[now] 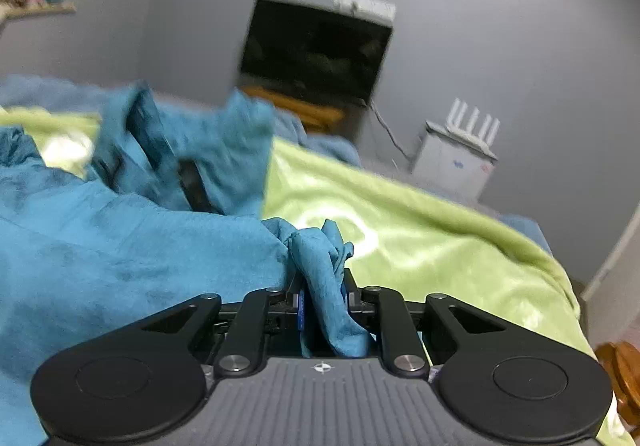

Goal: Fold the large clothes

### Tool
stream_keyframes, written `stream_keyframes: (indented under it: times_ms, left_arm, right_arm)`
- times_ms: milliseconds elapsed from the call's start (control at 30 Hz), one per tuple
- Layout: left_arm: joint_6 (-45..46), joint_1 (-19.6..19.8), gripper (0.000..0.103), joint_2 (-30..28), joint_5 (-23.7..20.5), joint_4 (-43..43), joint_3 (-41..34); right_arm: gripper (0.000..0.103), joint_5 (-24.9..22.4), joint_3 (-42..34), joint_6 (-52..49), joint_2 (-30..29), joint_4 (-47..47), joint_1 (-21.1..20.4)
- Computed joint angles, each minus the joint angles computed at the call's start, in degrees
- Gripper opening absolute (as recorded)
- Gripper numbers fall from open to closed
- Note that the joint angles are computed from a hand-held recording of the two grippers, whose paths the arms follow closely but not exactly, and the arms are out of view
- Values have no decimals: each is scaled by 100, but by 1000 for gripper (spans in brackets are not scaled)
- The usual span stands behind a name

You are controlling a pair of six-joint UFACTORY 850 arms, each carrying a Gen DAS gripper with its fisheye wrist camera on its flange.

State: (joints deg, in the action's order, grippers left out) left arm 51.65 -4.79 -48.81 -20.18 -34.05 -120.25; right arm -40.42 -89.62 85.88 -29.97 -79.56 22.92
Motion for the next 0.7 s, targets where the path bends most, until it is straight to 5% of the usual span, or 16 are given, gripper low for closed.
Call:
stream_keyframes:
  times_ms: [67,133,200,267,367,433,600,700]
  left_arm:
    - [-323,76,72,-20,-112,58,-6]
    - [313,206,78,139,-178,-755,331]
    - [914,406,78,301,-607,-1356,630]
    - [1409,656,78,569,-974,-1976,1087]
    - [1894,1069,80,789,-1550,-2855,1443]
    - [1521,1306,80,734,-2116,-2784,1281]
    - [1827,1586,80,1005,-2234,-2783,1476]
    - [1377,1706,80,816,-3289,-2209,1148]
  right_arm:
    - [24,-68,-151,-70,-213,345,-75]
    - [45,64,132,699,-108,-74,-139]
    - [55,233,593,1770,172,-572,-181]
    - [56,519,1103,2538,546,-921,-211]
    - [58,354,1890,3130,1115,-1458,3]
    - [64,230,2350,3358,1454,-1791,220]
    - [64,192,3309,3639,2311,-1666,883]
    - [60,293,3431,3215,2424,-1370,1147]
